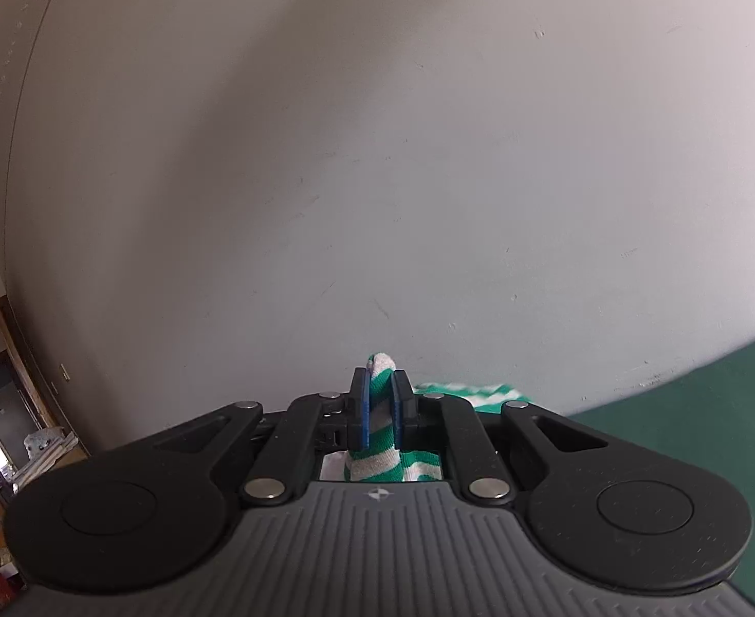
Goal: Fold clothes
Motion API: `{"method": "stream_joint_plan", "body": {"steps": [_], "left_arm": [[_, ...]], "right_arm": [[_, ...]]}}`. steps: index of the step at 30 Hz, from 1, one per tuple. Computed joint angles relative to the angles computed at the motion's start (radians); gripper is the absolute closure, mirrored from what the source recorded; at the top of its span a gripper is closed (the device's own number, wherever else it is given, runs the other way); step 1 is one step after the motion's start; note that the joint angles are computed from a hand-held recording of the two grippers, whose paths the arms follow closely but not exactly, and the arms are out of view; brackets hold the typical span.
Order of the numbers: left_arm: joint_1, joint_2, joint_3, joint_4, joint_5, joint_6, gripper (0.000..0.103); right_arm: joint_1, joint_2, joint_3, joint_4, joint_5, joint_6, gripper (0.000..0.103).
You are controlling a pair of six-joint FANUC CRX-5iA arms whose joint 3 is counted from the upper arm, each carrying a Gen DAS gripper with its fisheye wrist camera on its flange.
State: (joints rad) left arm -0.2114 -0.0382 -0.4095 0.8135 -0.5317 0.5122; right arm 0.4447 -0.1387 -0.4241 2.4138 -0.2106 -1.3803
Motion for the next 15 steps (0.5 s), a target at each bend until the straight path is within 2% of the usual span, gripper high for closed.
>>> {"method": "stream_joint_plan", "body": {"steps": [2,3,6,9,11,12,13,15], "left_arm": [[0.009,-0.018,-0.017,0.001,-0.012,-0.006,0.077],[0.009,-0.030,-0.029,0.002,-0.013,-0.018,0.073],[-0.003,-0.096,-0.109,0.040,0.044,-0.118,0.043],[0.009,-0.191,-0.205,0.130,0.040,-0.224,0.039],[0.000,-0.243,-0.251,0.191,0.059,-0.292,0.031],[-0.024,-0.259,-0.270,0.227,0.102,-0.342,0.022],[-0.067,-0.271,-0.292,0.278,0.174,-0.411,0.018],[-0.202,-0.276,-0.328,0.468,0.356,-0.625,0.016]], "right_arm": [[0.064,-0.009,-0.042,-0.130,-0.075,0.097,0.095],[0.095,-0.013,-0.058,-0.180,-0.110,0.130,0.095],[0.184,-0.018,-0.094,-0.347,-0.206,0.255,0.095],[0.239,-0.013,-0.104,-0.462,-0.271,0.335,0.095],[0.261,-0.008,-0.107,-0.491,-0.301,0.346,0.095],[0.267,-0.008,-0.109,-0.494,-0.311,0.338,0.095],[0.270,-0.011,-0.115,-0.483,-0.312,0.319,0.095],[0.303,-0.005,-0.116,-0.495,-0.346,0.347,0.095]]}}
